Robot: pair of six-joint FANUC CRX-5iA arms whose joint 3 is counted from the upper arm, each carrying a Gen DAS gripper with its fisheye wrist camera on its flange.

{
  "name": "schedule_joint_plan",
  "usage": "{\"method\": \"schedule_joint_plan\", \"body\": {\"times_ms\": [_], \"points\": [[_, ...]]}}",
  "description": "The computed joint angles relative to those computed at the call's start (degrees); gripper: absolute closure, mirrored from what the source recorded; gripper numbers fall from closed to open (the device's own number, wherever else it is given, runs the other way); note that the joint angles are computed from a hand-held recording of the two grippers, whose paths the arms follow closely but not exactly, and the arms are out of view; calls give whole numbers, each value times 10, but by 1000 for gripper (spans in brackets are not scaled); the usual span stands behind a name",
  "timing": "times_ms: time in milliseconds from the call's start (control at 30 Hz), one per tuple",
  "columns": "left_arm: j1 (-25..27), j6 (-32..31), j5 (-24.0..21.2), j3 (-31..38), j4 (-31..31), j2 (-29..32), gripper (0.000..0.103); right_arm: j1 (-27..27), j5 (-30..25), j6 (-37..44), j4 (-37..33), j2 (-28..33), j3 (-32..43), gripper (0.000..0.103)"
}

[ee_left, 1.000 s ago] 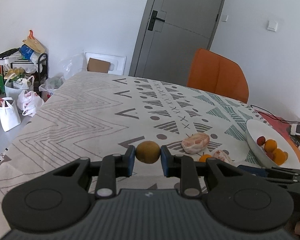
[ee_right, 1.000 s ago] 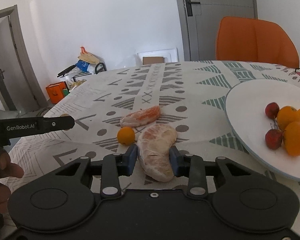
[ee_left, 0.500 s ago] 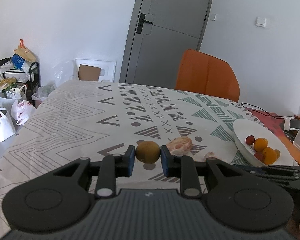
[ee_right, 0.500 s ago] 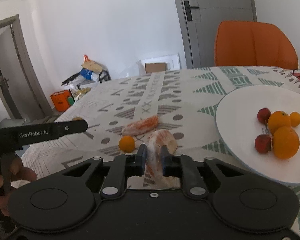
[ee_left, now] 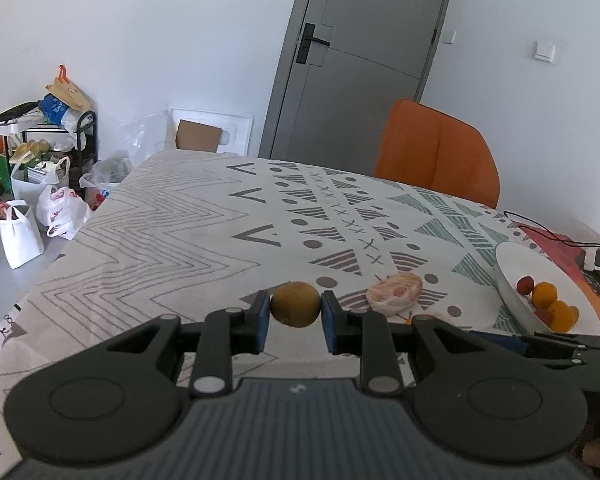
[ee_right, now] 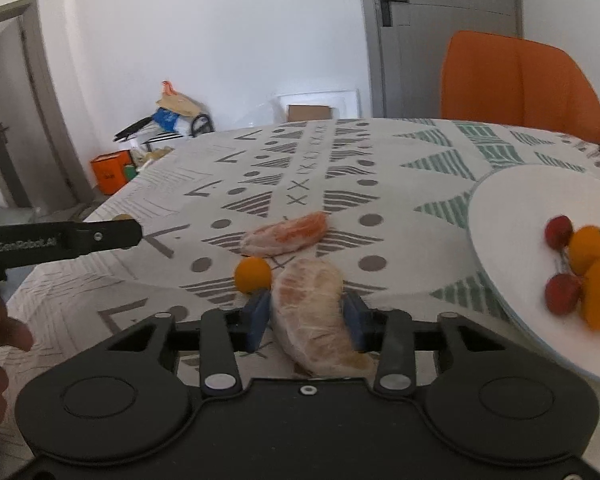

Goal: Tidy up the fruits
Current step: 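Carry the yellow fruit and peeled mandarin over the plate and open both grippers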

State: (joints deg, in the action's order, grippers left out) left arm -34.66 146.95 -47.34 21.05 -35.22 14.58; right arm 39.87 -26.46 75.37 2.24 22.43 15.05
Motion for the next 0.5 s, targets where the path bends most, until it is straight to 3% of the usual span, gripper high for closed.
{"method": "schedule_joint_plan", "body": {"times_ms": [33, 133, 233, 500], "points": [[-1, -2, 0, 1, 0, 0, 77, -3, -3, 7, -14, -2, 3, 66], [-5, -11, 2, 8, 0, 5, 77, 0, 29, -49, 44, -17, -35, 66], [-8, -27, 5, 21, 8, 14, 77, -7, 53, -73, 59, -33, -58, 66], [-17, -79, 22, 68, 34, 50, 77, -30, 139, -252, 239, -79, -153, 66]]}}
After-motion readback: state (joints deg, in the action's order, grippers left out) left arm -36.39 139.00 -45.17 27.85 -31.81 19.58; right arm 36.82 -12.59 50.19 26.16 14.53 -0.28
